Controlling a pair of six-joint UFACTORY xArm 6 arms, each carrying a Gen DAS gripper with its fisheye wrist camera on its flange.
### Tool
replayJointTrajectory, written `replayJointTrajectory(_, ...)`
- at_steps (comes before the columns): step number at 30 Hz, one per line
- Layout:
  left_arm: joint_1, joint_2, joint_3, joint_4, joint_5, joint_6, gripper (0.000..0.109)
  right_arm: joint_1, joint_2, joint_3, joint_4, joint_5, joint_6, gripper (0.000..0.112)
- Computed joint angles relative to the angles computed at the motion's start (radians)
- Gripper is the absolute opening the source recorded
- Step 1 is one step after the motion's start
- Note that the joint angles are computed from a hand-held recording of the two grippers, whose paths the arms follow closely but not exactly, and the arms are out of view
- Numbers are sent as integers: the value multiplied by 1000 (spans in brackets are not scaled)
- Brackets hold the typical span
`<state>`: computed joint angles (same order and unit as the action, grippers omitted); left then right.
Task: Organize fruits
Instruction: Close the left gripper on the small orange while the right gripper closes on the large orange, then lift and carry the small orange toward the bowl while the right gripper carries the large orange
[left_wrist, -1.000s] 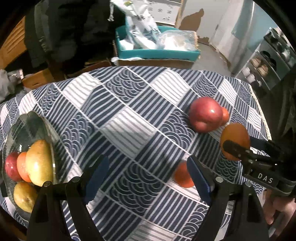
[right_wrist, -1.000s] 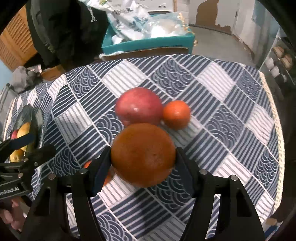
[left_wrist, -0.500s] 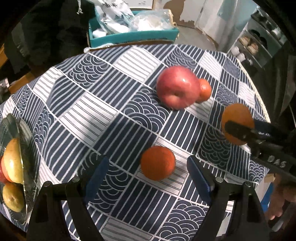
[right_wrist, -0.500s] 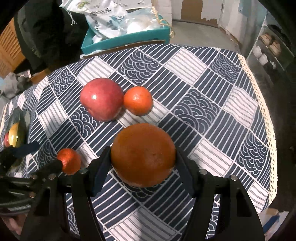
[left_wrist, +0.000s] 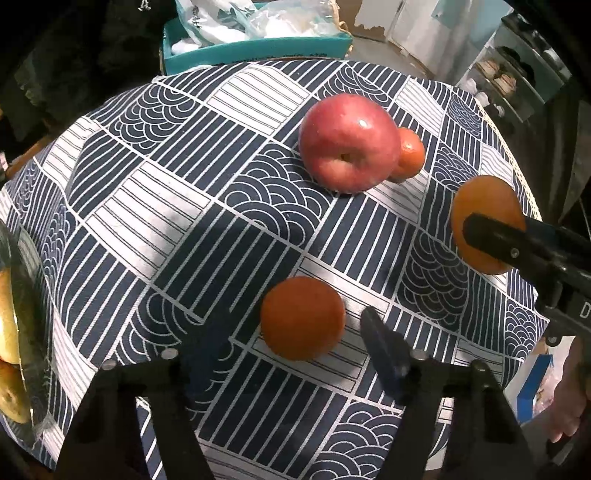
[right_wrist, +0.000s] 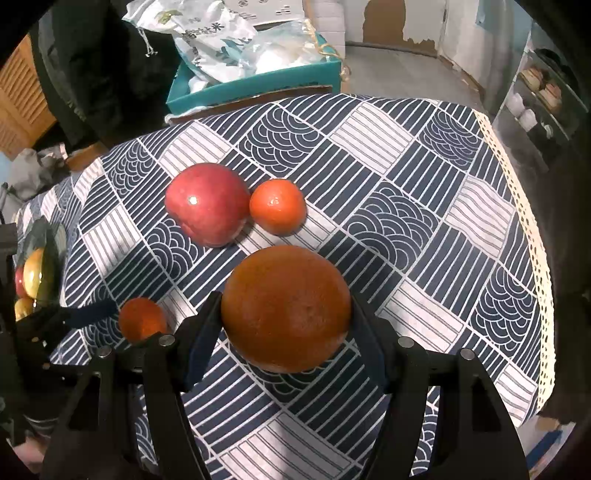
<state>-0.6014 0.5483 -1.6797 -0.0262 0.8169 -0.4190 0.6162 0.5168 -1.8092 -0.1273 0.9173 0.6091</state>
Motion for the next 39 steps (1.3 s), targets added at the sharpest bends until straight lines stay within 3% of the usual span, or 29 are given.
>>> replayJointTrajectory(3, 0, 6, -1, -27, -6, 23, 47, 2, 2, -4, -5, 0, -1, 68)
replayJointTrajectory(39, 4, -282, 164, 264, -160, -168, 46, 67, -72, -42, -195, -78, 47, 68)
